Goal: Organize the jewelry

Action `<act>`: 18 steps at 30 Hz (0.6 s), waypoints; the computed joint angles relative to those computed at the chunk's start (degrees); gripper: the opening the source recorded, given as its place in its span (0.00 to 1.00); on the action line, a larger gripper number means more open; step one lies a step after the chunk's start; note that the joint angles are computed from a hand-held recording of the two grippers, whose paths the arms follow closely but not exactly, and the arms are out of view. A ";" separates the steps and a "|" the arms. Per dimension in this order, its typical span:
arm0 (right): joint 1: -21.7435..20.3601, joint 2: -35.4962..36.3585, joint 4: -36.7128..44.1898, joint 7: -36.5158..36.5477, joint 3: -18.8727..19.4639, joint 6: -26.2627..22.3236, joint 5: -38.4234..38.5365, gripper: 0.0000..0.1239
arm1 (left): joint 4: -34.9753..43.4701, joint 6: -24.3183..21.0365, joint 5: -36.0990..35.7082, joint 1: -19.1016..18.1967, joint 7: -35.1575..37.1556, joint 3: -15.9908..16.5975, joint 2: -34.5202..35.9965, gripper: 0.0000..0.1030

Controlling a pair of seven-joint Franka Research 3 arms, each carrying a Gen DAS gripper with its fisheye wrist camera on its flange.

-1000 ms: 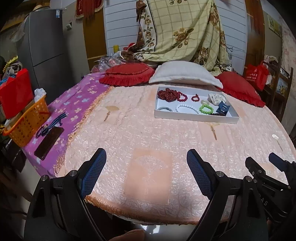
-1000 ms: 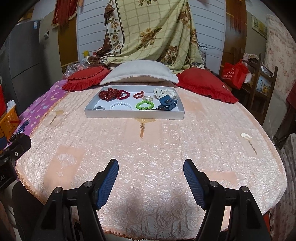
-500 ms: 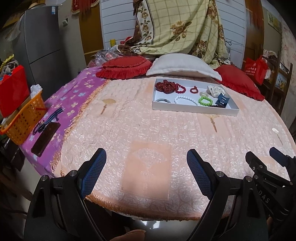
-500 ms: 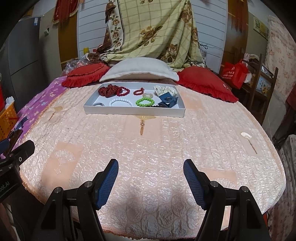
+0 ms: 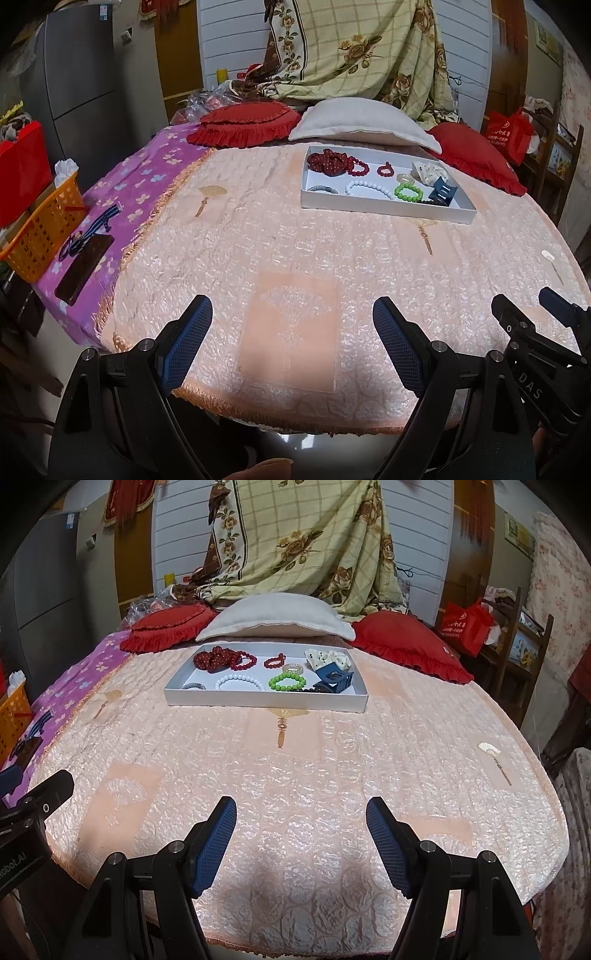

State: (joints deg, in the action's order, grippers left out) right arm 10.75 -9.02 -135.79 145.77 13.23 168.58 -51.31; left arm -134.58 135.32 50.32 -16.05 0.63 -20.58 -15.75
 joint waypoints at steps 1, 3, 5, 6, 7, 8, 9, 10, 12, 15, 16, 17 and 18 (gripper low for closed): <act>-0.06 -0.04 -0.02 0.25 0.06 0.08 -0.29 0.57 | -0.07 0.17 -0.06 -0.03 0.06 0.06 -0.01 0.86; -0.17 -0.07 0.01 0.68 0.18 0.06 -0.82 0.57 | -0.18 0.50 -0.05 0.05 0.19 0.20 -0.01 0.86; -0.08 0.03 0.13 0.56 0.13 -0.10 -0.89 0.57 | -0.16 0.68 -0.10 0.08 0.28 0.23 0.08 0.86; 0.01 0.10 0.18 0.51 0.11 -0.28 -0.87 0.57 | -0.20 0.90 -0.13 0.10 0.38 0.29 0.14 0.86; 0.16 0.15 0.23 0.37 0.05 -0.40 -0.71 0.57 | -0.23 1.07 -0.17 0.12 0.47 0.32 0.20 0.86; 0.26 0.17 0.23 0.30 -0.02 -0.45 -0.63 0.57 | -0.28 1.23 -0.11 0.14 0.45 0.31 0.25 0.86; 0.32 0.18 0.24 0.36 -0.05 -0.50 -0.69 0.57 | -0.29 1.22 -0.02 0.17 0.36 0.25 0.31 0.86; 0.37 0.19 0.26 0.38 -0.08 -0.55 -0.76 0.57 | -0.27 1.15 -0.05 0.18 0.36 0.24 0.34 0.86; 0.42 0.28 0.37 0.60 -0.08 -0.65 -1.11 0.57 | -0.34 1.46 -0.15 0.18 0.26 0.32 0.34 0.86; 0.68 0.38 0.45 0.64 -0.21 -0.88 -1.32 0.57 | -0.61 1.83 -0.22 0.26 -0.17 0.37 0.32 0.86; 0.79 0.40 0.42 0.53 -0.29 -0.94 -1.22 0.57 | -0.73 2.08 -0.25 0.28 -0.13 0.43 0.31 0.86; 0.95 0.42 0.44 0.29 -0.37 -1.11 -0.96 0.57 | -0.83 2.28 -0.33 0.30 -0.04 0.49 0.31 0.86; 1.03 0.46 0.44 0.21 -0.43 -1.17 -0.87 0.57 | -0.88 2.51 -0.51 0.27 0.02 0.52 0.34 0.86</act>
State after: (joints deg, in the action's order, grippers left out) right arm 11.78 -8.56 -135.36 145.98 12.81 167.41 -52.17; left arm -135.46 137.83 49.81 -15.78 0.65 -20.06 -15.41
